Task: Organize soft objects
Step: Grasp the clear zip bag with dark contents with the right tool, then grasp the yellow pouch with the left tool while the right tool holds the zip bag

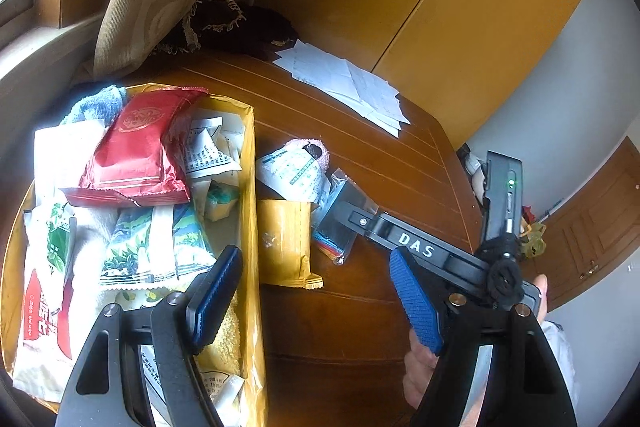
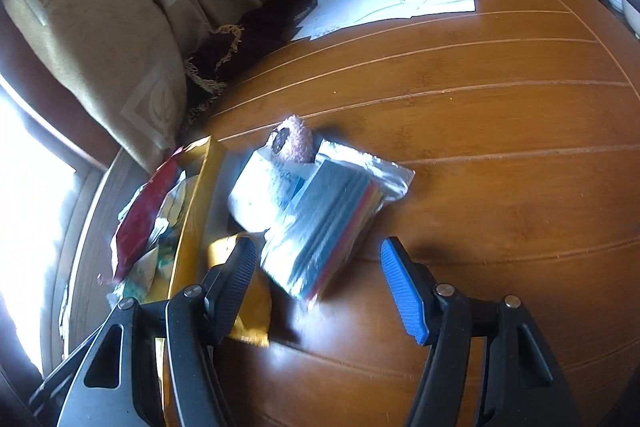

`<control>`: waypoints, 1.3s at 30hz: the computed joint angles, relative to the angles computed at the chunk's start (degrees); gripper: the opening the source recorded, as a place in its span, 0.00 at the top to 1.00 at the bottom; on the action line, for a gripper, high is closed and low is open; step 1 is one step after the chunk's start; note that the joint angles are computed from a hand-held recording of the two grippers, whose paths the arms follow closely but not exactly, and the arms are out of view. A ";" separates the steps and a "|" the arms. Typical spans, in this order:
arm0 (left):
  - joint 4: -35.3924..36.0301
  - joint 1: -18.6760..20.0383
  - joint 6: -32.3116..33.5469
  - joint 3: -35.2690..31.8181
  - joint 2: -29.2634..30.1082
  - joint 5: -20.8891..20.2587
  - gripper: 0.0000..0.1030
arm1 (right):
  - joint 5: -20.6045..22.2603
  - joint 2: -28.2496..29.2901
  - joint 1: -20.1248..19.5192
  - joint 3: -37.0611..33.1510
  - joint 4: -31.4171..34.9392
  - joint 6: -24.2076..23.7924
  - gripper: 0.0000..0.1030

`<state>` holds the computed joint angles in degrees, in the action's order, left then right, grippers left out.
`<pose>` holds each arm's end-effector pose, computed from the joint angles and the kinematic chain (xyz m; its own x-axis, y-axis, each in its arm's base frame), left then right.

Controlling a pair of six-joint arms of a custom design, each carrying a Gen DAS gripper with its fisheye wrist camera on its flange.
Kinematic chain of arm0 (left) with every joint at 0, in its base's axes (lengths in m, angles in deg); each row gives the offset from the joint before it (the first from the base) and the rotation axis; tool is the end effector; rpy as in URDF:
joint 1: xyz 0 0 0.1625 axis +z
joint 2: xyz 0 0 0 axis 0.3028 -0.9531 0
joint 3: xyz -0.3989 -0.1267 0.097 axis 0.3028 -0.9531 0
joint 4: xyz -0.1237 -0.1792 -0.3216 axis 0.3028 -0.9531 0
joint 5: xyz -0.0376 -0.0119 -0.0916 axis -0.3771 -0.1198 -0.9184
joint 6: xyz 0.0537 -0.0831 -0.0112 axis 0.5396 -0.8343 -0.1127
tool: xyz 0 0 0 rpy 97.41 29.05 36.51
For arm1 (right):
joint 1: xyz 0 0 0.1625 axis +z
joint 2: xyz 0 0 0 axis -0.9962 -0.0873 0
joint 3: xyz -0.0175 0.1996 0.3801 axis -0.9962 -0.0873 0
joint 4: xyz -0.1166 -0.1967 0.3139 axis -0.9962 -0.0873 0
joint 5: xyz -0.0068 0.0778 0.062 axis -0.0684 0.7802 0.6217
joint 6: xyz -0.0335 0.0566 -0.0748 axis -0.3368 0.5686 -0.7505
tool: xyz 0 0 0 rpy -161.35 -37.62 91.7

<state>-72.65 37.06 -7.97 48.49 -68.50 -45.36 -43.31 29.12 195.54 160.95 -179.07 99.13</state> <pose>-0.1207 -0.4820 0.3089 -0.9439 0.1433 -0.2975 0.2884 0.7965 -0.5314 0.2996 -0.5471 0.0225 -0.9538 0.0537 0.2955 -0.1180 0.8378 -0.5331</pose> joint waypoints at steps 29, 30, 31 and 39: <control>4.92 -1.88 1.60 -0.19 4.45 -2.04 0.23 | -1.01 -4.39 -1.28 9.96 -9.56 -3.82 0.66; 5.62 -1.25 1.43 -0.61 5.21 -3.00 0.23 | -0.86 -4.88 -1.58 10.70 -10.03 -3.16 0.66; 6.66 -0.74 0.75 -1.05 5.78 -3.40 0.23 | -0.91 -5.30 -1.86 11.21 -10.12 -2.58 0.66; 6.78 -2.26 1.40 -0.21 6.72 2.65 0.23 | -1.38 -6.39 -2.28 12.62 -10.02 -1.63 0.66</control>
<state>-65.87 34.81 -6.57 48.29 -61.78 -42.71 -44.69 22.73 193.26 173.57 -189.09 97.50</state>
